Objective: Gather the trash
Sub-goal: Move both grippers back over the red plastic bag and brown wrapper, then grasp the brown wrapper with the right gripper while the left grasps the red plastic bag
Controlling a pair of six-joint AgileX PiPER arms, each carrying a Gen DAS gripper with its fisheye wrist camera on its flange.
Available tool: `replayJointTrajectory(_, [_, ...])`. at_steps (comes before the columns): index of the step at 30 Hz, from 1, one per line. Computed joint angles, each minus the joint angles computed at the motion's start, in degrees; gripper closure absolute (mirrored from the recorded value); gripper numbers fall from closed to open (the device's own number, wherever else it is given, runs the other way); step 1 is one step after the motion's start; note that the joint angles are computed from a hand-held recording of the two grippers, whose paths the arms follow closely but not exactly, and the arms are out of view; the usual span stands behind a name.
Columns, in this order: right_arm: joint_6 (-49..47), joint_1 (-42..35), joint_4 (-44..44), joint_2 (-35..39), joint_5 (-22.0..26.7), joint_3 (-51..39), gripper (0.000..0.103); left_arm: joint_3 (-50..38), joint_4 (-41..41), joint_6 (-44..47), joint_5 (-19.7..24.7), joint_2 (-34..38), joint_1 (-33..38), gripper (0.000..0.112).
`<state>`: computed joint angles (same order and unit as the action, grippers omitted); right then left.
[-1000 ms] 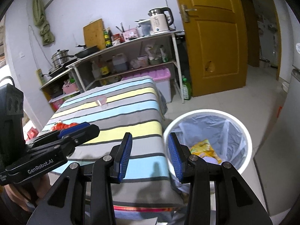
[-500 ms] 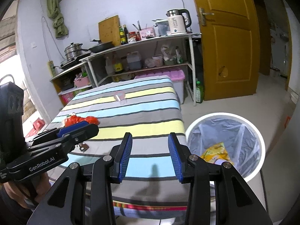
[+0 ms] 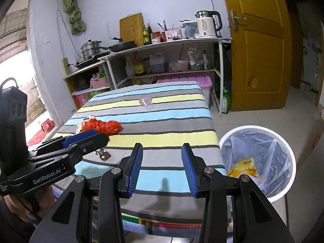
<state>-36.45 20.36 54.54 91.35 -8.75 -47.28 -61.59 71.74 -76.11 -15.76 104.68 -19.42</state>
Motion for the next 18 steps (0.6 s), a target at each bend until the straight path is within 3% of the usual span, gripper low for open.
replayJointTrajectory(7, [-2.87,1.27,2.27,0.69,0.30,-1.07,0.062,2.68,-3.99,4.30,-0.57,-1.45,1.17,0.079])
replayJointTrajectory(18, [-14.30,3.16,13.32,2.35,0.50,-3.52,0.062,5.69,-8.99,9.36,-1.56,-3.19,3.34,0.079])
